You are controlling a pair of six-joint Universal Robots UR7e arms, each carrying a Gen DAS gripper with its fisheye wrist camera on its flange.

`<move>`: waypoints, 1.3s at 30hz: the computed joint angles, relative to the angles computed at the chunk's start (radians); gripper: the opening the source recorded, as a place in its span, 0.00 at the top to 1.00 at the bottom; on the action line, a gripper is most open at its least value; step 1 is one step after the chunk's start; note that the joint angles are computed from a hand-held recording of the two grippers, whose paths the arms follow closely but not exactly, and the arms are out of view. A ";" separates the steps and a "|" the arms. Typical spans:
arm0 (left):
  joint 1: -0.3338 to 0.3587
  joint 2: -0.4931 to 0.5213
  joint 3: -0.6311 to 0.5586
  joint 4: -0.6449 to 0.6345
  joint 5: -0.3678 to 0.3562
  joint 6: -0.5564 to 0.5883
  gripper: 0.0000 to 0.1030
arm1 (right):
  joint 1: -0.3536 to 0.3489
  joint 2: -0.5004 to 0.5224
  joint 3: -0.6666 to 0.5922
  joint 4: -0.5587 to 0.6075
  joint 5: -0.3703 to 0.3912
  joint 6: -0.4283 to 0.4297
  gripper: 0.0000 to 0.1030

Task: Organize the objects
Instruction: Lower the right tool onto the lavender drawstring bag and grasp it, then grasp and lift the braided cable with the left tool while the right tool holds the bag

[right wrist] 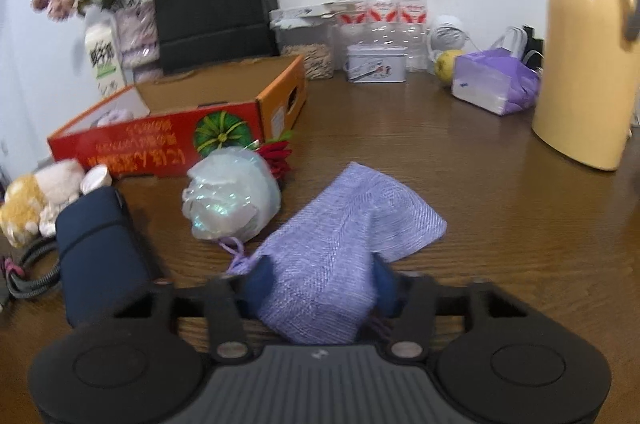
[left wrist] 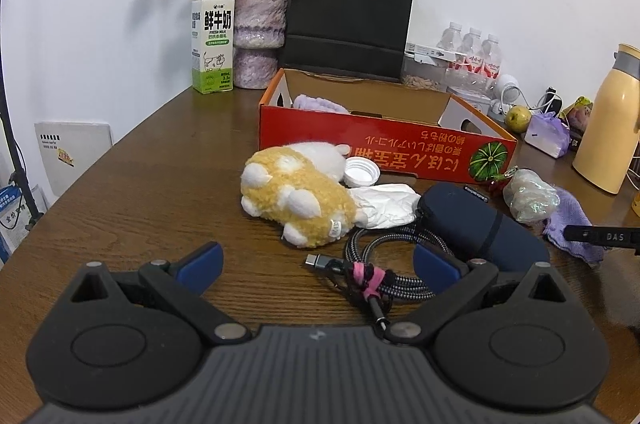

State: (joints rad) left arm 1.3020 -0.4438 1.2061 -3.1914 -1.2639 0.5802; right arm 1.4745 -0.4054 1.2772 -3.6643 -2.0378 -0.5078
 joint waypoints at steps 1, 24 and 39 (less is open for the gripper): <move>0.001 0.000 0.000 0.002 -0.002 0.000 0.00 | -0.004 -0.010 0.017 -0.004 0.017 0.019 0.81; -0.024 0.038 -0.067 0.195 0.035 -0.029 0.00 | 0.039 0.068 0.078 -0.373 0.160 -0.193 0.92; -0.063 0.149 -0.183 0.182 0.200 -0.199 0.11 | 0.023 0.055 0.116 -0.407 0.222 -0.163 0.92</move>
State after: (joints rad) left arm 1.2393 -0.2950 1.0229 -3.0089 -1.0639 0.3813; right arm 1.4980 -0.3502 1.3929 -4.0716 -1.8158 -0.6706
